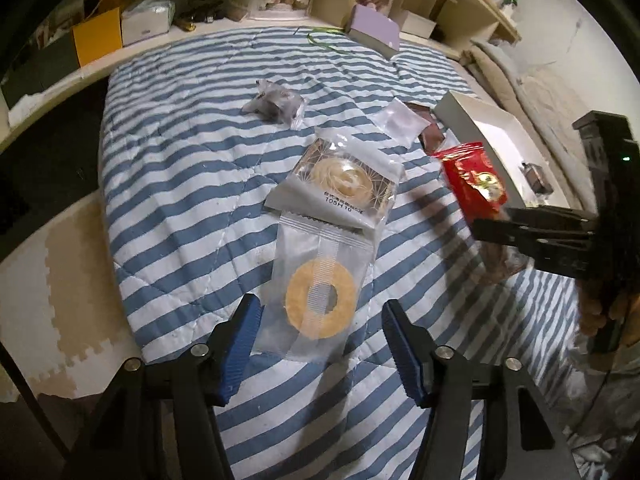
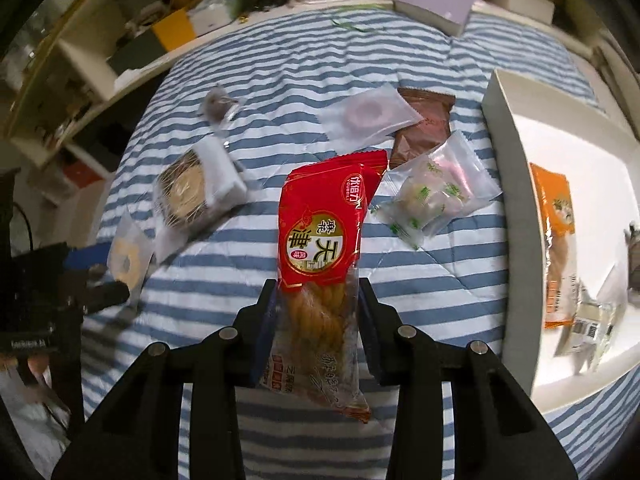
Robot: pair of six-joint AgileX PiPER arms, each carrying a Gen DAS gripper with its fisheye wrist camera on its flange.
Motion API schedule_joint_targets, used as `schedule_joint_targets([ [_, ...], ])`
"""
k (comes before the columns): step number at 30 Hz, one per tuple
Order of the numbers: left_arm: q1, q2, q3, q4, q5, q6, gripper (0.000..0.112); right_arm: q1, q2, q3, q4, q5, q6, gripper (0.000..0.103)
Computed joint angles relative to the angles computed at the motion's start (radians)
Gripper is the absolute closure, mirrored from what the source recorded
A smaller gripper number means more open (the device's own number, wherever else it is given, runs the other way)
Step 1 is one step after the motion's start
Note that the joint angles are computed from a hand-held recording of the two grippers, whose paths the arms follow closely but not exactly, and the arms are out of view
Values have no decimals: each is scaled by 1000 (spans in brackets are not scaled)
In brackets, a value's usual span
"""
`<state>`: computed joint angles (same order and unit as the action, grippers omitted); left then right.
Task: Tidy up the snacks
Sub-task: 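Grasp the red-wrapped twist pastry with the right tool and lift it, then grasp the clear bag with yellow ring cake with the left tool while the right tool holds the pastry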
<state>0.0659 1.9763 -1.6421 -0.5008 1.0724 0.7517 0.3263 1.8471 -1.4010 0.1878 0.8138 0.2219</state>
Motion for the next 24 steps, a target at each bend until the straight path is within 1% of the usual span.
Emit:
schedule_joint_targets([
  [2,-19,-23,33,28,-36,-11,48,0,-27,22,7,-6,-21,65],
  [6,-95,-60,101,150,-144,-55,48,6,-71,44,7,-8,-46,65],
  [8,-128,-67,119,201,-180,-81,51,11,-89,48,4,-4,-52,65],
  [10,-144,-65,119,220,-184,-98,55,17,-110,55,2,-1,-61,65],
  [12,-156,-65,117,236,-182,-108,56,22,-131,58,-1,7,-71,65],
  [15,-165,-70,118,251,-186,-104,63,27,-150,54,-4,16,-84,65],
  [19,-151,-79,108,230,-187,-108,66,32,-180,46,-17,30,-101,65],
  [24,-127,-139,126,196,-193,-120,69,18,-208,36,-7,37,-131,65],
])
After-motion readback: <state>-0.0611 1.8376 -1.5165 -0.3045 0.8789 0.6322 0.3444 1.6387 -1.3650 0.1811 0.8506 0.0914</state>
